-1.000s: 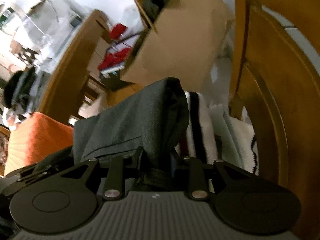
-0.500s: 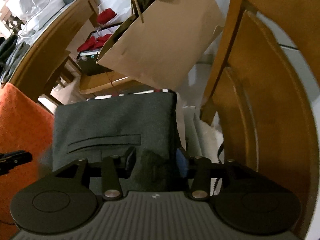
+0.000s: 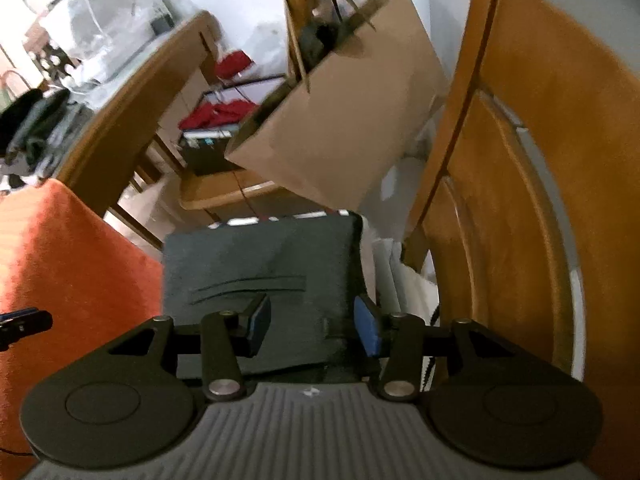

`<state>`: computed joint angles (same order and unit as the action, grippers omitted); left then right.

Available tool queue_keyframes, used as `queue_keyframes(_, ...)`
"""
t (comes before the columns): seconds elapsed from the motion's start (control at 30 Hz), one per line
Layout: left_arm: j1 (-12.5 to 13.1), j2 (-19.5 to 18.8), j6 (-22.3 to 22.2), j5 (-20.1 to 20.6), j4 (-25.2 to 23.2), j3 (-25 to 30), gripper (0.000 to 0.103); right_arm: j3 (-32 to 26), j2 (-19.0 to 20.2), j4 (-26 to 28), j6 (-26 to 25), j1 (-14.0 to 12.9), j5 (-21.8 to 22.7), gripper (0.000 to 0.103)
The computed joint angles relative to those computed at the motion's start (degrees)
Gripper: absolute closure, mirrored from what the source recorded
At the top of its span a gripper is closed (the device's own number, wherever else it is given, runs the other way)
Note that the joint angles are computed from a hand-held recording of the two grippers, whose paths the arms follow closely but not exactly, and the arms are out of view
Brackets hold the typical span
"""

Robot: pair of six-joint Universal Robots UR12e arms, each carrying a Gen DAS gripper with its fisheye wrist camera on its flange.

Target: Fold clothes

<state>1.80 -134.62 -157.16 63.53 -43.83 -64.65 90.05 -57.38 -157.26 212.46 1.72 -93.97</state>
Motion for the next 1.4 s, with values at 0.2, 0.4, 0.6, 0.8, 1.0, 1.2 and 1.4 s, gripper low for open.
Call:
queue_keyframes(0.2, 1.10, 3.28, 1.31, -2.09, 3.76, -3.59, 0.030, 1.68, -2.83, -1.81, 1.36, 1.96, -2.41, 0.032)
queue_keyframes(0.4, 3.15, 6.00, 4.46, -8.24, 8.07, -7.36, 0.002, 2.29, -4.97, -0.98, 3.97, 5.28, -5.79, 0.018)
queue_keyframes(0.6, 5.49, 7.77, 13.54, -14.14, 3.94, -8.46, 0.000, 0.32, -5.06, 2.07, 8.01, 10.20, -13.00, 0.013)
queue_keyframes(0.8, 8.18, 9.37, 26.49, -17.58, -3.76, -8.99, 0.000, -3.69, -3.67, 8.19, 16.53, 16.06, -22.03, 0.009)
queue_keyframes(1.0, 11.14, 11.14, 36.71, -18.07, -9.67, -10.24, 0.000, -8.01, -1.94, 15.31, 24.85, 21.47, -29.04, 0.006)
queue_keyframes(1.2, 14.07, 13.32, 37.78, -19.55, -8.29, -13.74, 0.000, -11.16, -0.73, 19.50, 27.61, 25.56, -31.34, 0.004)
queue_keyframes(1.4, 17.20, 16.49, 34.70, -19.98, -2.91, -18.96, 0.000, -11.76, -0.50, 18.31, 27.20, 28.54, -34.03, 0.002)
